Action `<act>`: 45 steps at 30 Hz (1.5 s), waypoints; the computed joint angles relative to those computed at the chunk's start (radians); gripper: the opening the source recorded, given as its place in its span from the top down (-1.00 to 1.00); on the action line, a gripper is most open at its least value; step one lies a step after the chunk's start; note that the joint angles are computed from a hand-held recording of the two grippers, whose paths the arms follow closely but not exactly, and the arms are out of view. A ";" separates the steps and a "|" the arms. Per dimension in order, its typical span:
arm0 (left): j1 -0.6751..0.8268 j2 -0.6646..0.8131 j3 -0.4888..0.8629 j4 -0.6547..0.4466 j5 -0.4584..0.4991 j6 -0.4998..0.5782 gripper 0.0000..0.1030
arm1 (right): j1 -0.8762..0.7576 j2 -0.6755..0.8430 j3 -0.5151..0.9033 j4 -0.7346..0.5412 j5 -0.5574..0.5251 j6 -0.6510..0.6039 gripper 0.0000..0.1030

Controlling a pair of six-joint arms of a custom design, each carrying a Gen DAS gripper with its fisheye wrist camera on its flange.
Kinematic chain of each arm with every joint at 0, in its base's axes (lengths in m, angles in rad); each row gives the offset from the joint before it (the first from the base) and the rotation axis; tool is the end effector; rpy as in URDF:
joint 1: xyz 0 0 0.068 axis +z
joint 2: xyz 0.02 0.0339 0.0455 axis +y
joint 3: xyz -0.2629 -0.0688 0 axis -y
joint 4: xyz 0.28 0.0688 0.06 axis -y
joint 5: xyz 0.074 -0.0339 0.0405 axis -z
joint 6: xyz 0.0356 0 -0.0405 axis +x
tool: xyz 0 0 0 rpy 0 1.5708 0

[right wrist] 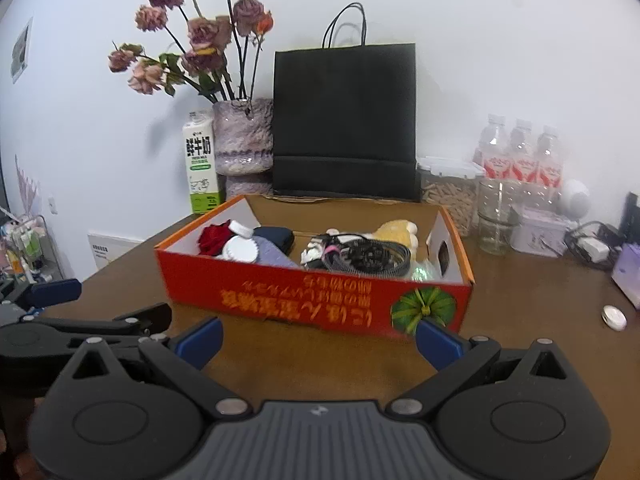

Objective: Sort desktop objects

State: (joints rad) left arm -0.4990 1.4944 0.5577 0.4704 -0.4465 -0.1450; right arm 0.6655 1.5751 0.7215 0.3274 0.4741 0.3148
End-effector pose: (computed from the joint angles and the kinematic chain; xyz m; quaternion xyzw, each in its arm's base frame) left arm 0.2786 -0.1343 0.1379 0.0319 0.8377 0.0169 0.5449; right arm 0.2789 0.1982 0.1517 -0.0316 0.8500 0.0487 0.5236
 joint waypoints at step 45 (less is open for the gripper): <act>-0.199 -0.351 -0.151 -0.289 -0.193 -0.127 -1.00 | 0.194 -0.332 -0.202 -0.185 0.149 0.131 -1.00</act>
